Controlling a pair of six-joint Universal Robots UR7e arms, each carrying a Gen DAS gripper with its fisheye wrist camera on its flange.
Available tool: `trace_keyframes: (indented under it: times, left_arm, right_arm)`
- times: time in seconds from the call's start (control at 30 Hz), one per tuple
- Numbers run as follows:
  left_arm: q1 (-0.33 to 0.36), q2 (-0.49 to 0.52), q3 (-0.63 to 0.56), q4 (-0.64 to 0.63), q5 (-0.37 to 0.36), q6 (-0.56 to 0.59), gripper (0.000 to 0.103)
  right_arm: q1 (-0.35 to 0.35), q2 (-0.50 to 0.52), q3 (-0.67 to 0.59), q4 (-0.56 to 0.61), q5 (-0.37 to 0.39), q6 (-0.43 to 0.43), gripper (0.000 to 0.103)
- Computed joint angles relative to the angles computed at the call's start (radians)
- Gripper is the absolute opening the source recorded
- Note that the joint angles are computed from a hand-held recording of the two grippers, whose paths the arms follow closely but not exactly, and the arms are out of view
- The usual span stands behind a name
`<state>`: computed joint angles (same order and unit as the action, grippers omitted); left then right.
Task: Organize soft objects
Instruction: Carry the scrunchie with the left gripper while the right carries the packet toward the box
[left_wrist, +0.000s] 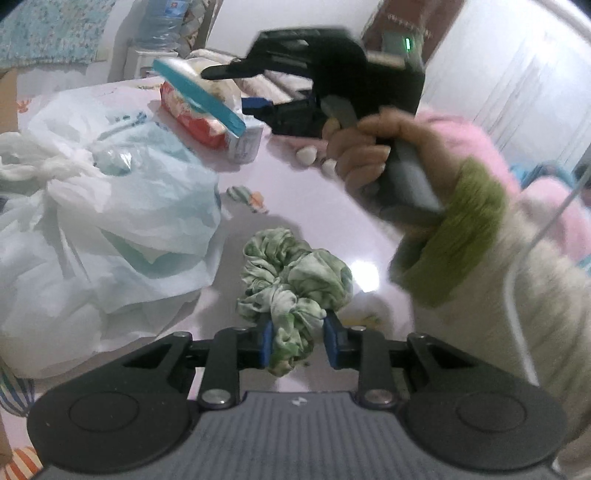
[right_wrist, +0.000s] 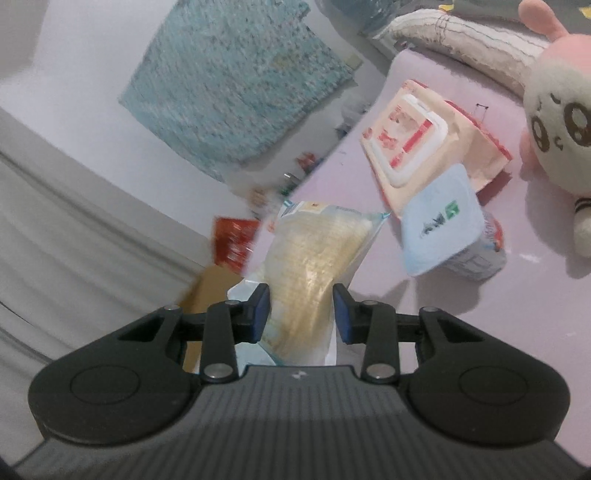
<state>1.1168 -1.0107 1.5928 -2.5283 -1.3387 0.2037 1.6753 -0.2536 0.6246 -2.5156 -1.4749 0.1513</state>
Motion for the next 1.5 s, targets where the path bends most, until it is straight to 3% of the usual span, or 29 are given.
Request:
trace_keyframes:
  times: [0.17,0.3,0.6,0.83,1.07,1.3,1.5]
  left_arm:
    - [0.004,-0.066,0.019,-0.022,-0.077,-0.040,0.028]
    - [-0.005,-0.126,0.034,-0.056,-0.090,-0.057,0.028]
    - [-0.012,-0.222,0.052,-0.184,0.019,-0.040,0.028]
    - [0.016,-0.219,-0.035,-0.220,0.172,-0.094,0.029]
    - [0.080,-0.085,-0.250,0.001,0.309,-0.179,0.029]
    - [0.142,0.013,-0.444,0.293,0.278,-0.346,0.029]
    - [0.165,0.048,-0.510,0.415,0.350,-0.426,0.029]
  right_arm:
    - [-0.008,-0.006,0.013,-0.056,0.089,0.037,0.035]
    - [-0.005,-0.009,0.022,-0.093,0.145,0.047,0.035]
    - [0.025,-0.032,0.057,-0.133,0.218,0.042,0.035]
    - [0.055,-0.053,0.091,-0.139,0.288,0.043,0.035]
    - [0.086,-0.042,0.092,-0.066,0.347,0.051,0.035]
    - [0.118,0.034,0.005,0.046,0.394,0.090,0.035]
    - [0.145,0.126,-0.113,0.143,0.431,0.111,0.035]
